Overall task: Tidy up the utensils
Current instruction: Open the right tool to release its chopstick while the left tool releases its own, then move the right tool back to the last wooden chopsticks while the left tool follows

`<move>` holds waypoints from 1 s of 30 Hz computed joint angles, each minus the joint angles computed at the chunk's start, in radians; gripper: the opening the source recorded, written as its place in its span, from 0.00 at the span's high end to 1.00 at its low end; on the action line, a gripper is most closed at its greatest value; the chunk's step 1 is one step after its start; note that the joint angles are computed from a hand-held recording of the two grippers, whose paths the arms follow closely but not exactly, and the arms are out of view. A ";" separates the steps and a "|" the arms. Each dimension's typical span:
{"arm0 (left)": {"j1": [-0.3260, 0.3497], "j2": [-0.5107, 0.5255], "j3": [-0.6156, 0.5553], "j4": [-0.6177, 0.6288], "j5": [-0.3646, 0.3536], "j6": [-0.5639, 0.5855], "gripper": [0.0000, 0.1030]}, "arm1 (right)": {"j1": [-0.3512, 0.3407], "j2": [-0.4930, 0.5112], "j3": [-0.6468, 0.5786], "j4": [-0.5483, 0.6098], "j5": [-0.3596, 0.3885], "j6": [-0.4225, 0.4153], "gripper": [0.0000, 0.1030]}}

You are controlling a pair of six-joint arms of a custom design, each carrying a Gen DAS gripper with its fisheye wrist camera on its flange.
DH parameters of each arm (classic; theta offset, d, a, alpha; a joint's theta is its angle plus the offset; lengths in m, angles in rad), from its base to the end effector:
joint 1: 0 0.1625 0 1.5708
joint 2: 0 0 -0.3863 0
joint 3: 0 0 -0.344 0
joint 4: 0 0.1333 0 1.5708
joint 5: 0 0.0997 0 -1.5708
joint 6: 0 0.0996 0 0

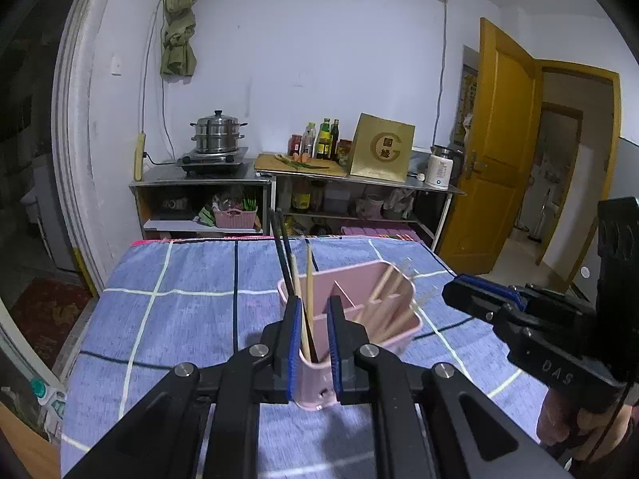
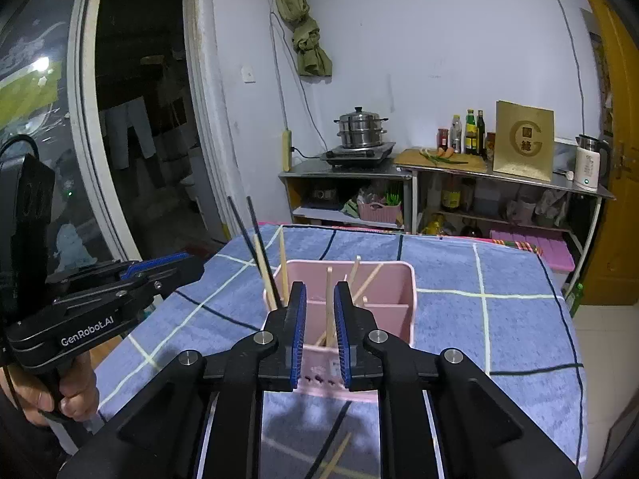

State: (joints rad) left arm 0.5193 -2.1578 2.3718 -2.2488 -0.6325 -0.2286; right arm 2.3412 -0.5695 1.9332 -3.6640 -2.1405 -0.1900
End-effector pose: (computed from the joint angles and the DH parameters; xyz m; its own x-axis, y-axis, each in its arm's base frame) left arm -0.1003 -0.3034 0.4030 -0.7669 0.2248 -0.6011 0.6187 0.5080 -0.5993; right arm 0.4236 -0.3223 0.0381 -0.7412 -0.4236 0.5208 -0.6713 0.4633 -0.5786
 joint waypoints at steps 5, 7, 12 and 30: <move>-0.138 -0.149 0.031 0.301 0.060 -0.217 0.87 | 0.023 -0.020 0.071 -0.048 -0.002 0.005 0.79; -0.190 -0.204 0.034 0.433 0.065 -0.314 0.87 | 0.033 -0.025 0.102 -0.071 -0.006 0.013 0.79; -0.325 -0.314 0.020 0.773 0.073 -0.575 0.87 | 0.062 -0.033 0.163 -0.113 -0.027 0.026 0.79; -0.610 -0.467 0.022 1.334 -0.070 -1.046 0.87 | 0.069 -0.045 0.335 -0.214 -0.102 0.092 0.78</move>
